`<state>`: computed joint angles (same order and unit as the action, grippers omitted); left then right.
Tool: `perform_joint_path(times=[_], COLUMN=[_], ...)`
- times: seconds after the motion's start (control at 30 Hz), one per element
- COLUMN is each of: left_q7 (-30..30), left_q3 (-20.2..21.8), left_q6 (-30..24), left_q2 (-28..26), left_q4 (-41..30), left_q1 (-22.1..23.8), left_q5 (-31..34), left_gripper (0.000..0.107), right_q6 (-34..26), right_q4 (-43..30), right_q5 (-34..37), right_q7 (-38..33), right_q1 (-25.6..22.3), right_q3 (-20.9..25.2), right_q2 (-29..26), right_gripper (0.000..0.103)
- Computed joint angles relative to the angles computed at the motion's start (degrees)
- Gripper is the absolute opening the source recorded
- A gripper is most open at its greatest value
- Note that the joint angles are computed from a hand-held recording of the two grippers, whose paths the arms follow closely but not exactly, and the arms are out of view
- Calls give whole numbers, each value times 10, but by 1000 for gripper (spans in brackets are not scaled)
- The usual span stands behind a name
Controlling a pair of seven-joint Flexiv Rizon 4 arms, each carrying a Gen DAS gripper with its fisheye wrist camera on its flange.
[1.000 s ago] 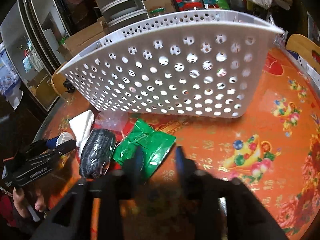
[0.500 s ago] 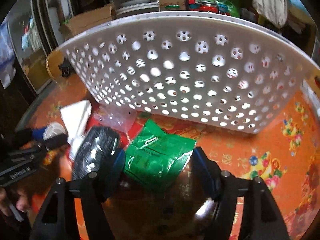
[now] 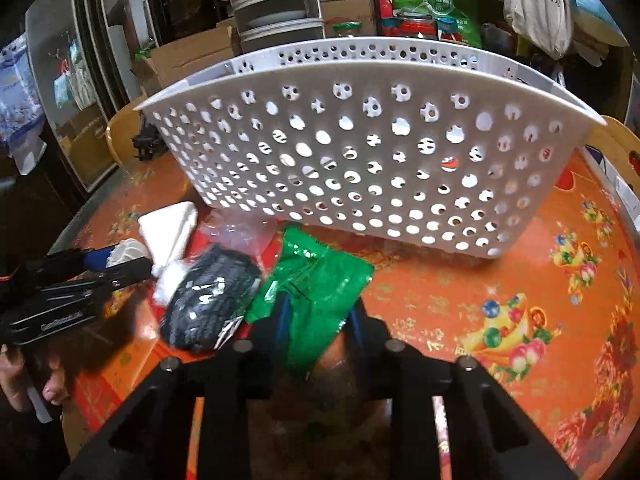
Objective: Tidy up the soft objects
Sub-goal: 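Grasp the white ribbed plastic piece with the left tool while the right tool grasps the green packet, then lift both held items and carry them over the white basket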
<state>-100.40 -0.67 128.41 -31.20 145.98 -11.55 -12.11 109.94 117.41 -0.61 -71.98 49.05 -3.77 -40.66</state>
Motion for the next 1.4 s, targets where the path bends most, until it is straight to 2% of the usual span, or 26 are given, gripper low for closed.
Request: perform_joint_path(times=[0.13,0.2,0.37,0.47,0.93,1.17,1.4], left_q7=[-2,10,35,44,92,116,136], left_q3=[7,18,19,14,-2,-13,-24], left_q6=[23,44,97,105,115,110,90], left_q2=[-2,-4,-9,-2,68,102,134], left_q4=[7,11,22,29,59,62,56], left_q1=[-11,-38,-74,-85,-142,-162,-170], left_q5=[-8,-32,-69,-90,-182,-215,-237], left_gripper=[42,42,41,41,42,41,42], right_q6=[33,52,80,89,130,133,131], right_q4=[22,38,70,80,117,131,134], right_q5=[12,15,54,70,85,122,137], right_q7=[-8,-16,-46,-60,-91,-124,-149], right_q1=[-10,-25,-7,-6,-48,-29,-29], right_q3=[10,23,15,21,68,58,62], right_q2=[12,21,45,57,96,128,153], right_gripper=[7,7,7,7,7,7,7])
